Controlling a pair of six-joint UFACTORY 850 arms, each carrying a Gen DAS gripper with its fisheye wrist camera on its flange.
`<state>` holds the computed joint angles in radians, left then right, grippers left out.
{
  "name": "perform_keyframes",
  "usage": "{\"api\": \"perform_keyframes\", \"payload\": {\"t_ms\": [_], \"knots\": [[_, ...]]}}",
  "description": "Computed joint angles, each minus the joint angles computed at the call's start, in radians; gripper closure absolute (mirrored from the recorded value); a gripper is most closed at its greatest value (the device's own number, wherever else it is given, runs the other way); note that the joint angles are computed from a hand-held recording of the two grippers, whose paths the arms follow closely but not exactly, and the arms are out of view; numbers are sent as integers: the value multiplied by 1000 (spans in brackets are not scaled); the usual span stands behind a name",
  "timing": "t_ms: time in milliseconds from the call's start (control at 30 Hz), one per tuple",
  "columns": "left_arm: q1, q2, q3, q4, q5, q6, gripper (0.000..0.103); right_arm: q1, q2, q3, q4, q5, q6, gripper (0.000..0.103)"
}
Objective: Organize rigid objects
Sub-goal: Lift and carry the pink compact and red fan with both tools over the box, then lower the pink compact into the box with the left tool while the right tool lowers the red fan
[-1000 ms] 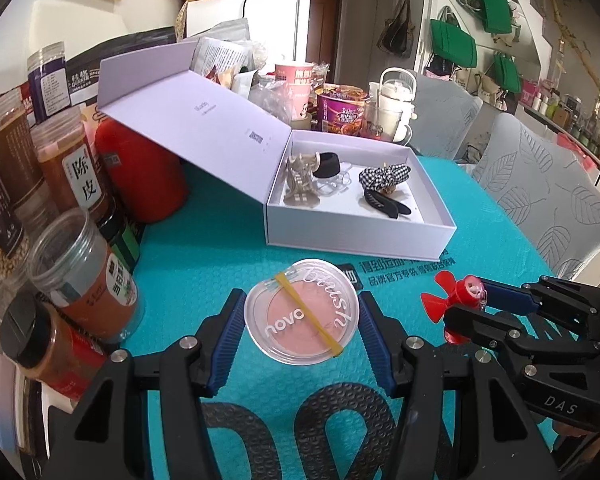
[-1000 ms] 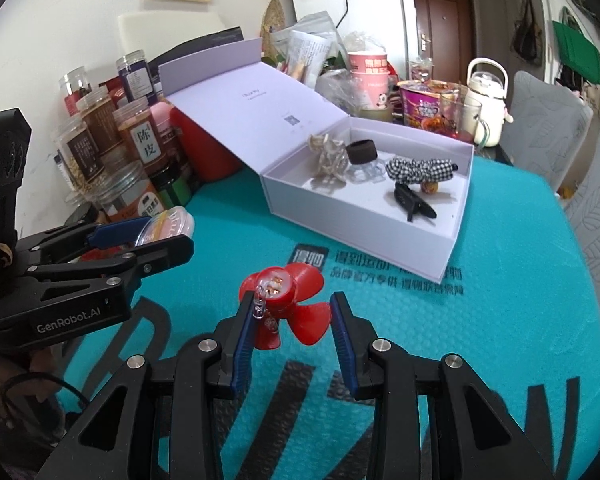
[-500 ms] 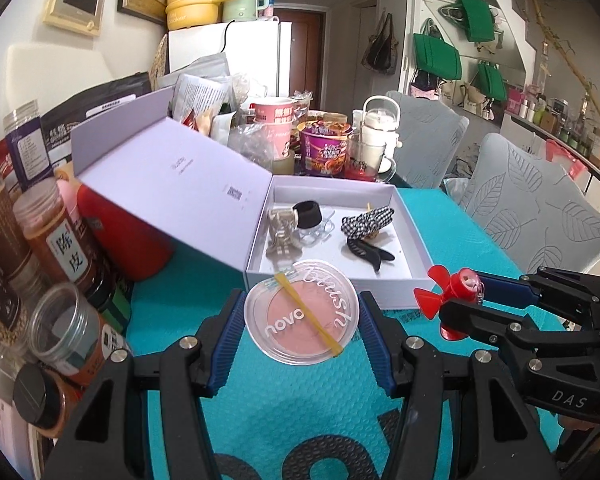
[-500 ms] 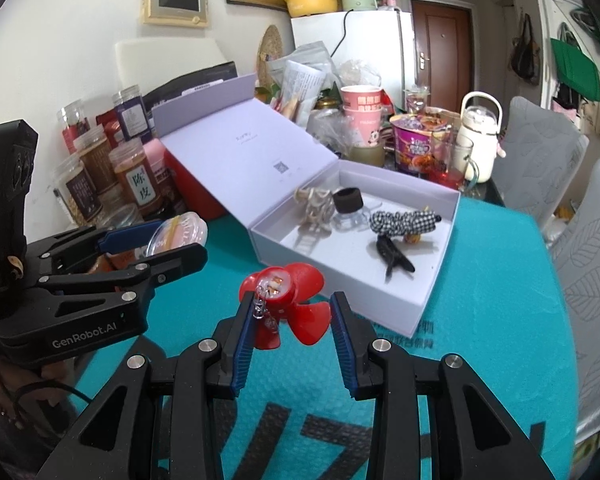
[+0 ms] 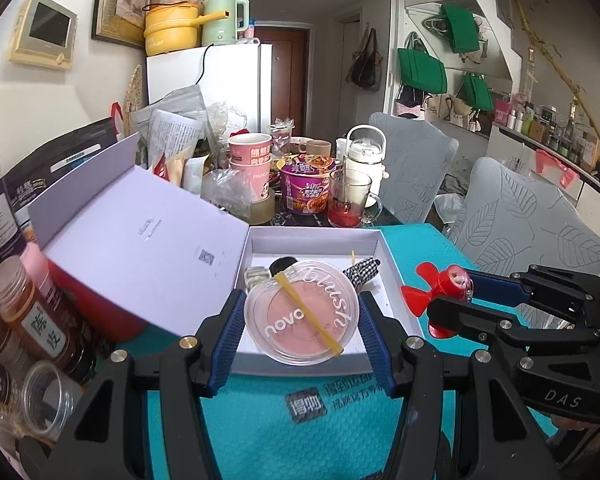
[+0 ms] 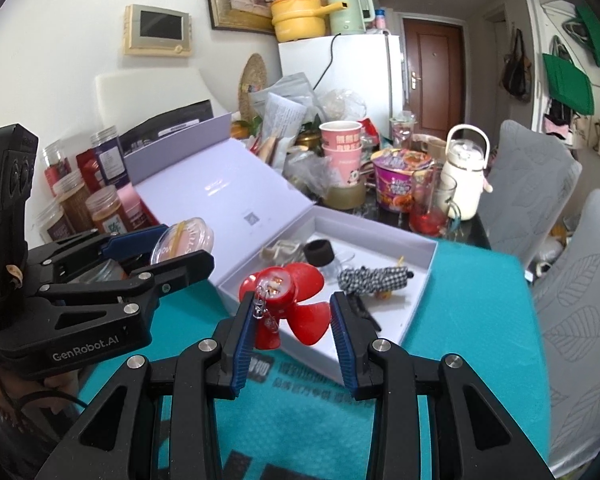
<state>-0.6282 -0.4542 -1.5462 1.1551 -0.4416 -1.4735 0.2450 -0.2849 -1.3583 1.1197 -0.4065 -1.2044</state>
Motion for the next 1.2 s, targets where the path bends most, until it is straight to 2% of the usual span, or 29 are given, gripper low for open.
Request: {"api": "perform_keyframes", "payload": {"t_ms": [667,1000,1200], "knots": [[71,-223,-341,-213,30,288,48,-41,-192,-269,-52,-12,82,67],[97,-354,-530,-377,-4,498,48,-44,-299,-408,-112,-15,165,67],[119,-429,-624,-493,-39,618,48,-41,-372,-486,-208,-34,257,67]]}}
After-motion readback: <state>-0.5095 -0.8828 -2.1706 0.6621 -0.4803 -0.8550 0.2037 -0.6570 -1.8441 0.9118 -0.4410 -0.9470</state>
